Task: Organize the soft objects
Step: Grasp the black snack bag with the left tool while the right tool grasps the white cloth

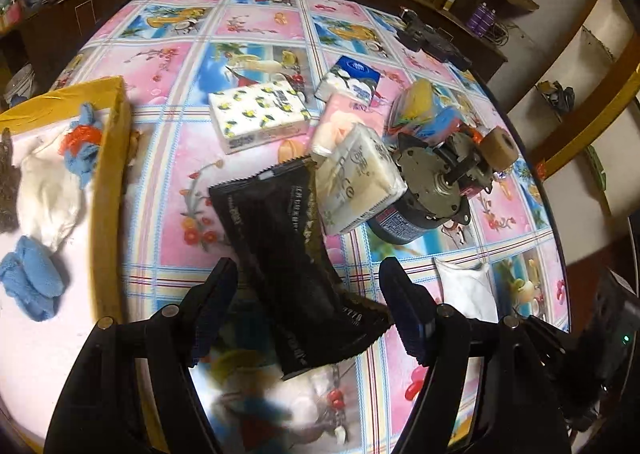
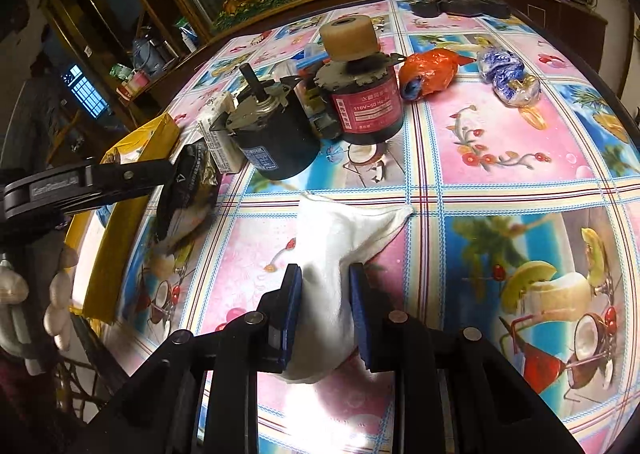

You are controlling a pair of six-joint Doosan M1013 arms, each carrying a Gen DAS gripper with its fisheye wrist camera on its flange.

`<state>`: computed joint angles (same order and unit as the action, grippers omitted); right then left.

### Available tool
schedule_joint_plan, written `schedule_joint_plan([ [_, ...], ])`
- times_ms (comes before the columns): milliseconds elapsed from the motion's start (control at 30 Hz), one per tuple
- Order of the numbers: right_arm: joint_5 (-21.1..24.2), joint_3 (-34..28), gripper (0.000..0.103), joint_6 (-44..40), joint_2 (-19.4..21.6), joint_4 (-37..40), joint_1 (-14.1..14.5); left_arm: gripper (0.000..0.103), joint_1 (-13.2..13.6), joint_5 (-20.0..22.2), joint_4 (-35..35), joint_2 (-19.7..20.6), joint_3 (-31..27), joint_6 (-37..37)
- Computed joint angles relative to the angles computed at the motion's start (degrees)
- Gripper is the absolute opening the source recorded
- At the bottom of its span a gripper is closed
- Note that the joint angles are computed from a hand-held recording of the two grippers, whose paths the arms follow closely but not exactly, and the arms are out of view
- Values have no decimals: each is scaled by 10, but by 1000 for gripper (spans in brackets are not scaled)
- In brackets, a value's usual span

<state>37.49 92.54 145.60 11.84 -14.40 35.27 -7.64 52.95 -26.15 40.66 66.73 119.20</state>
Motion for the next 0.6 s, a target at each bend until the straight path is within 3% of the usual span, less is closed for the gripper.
schedule_joint_plan([
  [133,-2,-1,37,9,1,-6,3,73,-23,-48,86,3,12,-17],
  [267,1,-2,37,10,3,-17,4,70,-28,-80,101,-3,33,4],
  [300,4,-3,37,13,3,-23,5,48,-25,-83,84,-4,36,19],
  [333,5,-4,37,14,4,-27,6,39,-20,-75,65,-5,34,24],
  [367,6,-5,36,13,5,-32,8,37,-14,-61,44,-4,31,27],
  [433,2,-4,23,5,5,-27,8,35,-2,-56,-6,-12,39,54],
  [600,-18,3,15,7,-1,-24,9,35,17,-53,-91,-39,73,116],
])
